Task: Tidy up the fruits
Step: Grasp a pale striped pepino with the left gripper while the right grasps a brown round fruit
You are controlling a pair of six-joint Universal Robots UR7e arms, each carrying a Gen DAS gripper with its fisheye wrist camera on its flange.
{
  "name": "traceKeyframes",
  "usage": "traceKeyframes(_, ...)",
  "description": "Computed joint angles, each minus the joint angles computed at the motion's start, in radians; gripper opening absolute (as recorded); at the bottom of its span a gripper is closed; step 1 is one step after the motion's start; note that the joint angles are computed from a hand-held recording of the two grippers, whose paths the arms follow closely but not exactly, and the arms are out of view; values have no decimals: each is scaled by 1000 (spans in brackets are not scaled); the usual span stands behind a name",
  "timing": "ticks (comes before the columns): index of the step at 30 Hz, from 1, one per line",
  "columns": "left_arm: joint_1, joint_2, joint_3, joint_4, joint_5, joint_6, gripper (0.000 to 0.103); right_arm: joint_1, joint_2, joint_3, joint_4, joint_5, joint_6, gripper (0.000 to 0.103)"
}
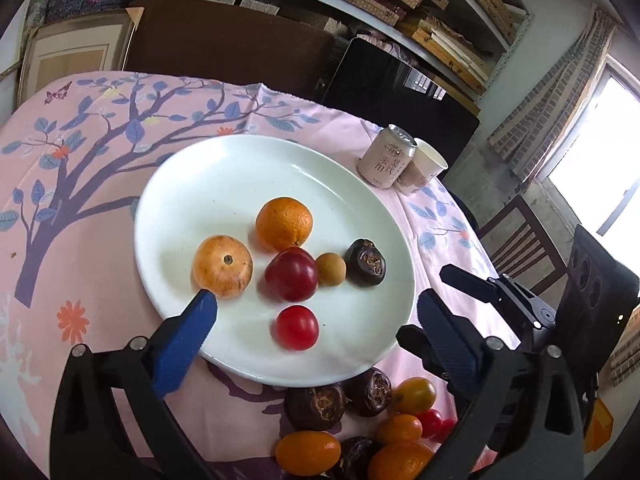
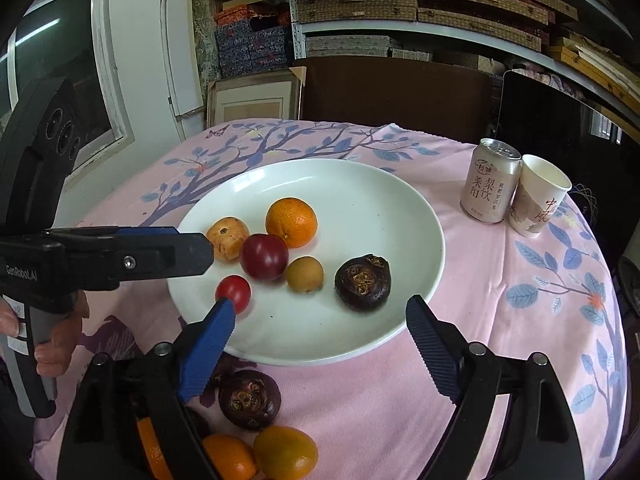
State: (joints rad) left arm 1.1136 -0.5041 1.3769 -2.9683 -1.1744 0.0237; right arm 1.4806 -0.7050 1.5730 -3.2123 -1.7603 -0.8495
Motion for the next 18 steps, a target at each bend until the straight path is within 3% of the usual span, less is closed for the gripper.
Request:
traceKeyframes(6,-23,-45,78,-17,46,-9,98,-3,-49,57,-15,-25,56,91)
traceKeyframes(12,-96,-102,296,-219,219,72,98,-22,-179,274,-76,-91,211,95)
traceKeyframes(16,-179,-120,486,-491,374,132,98,-47,-261,511,-233,-16,134,96)
traceKeyframes(18,-227,-107,566,-621,453,153,98,-42,-248,594,-369,-37,52,97)
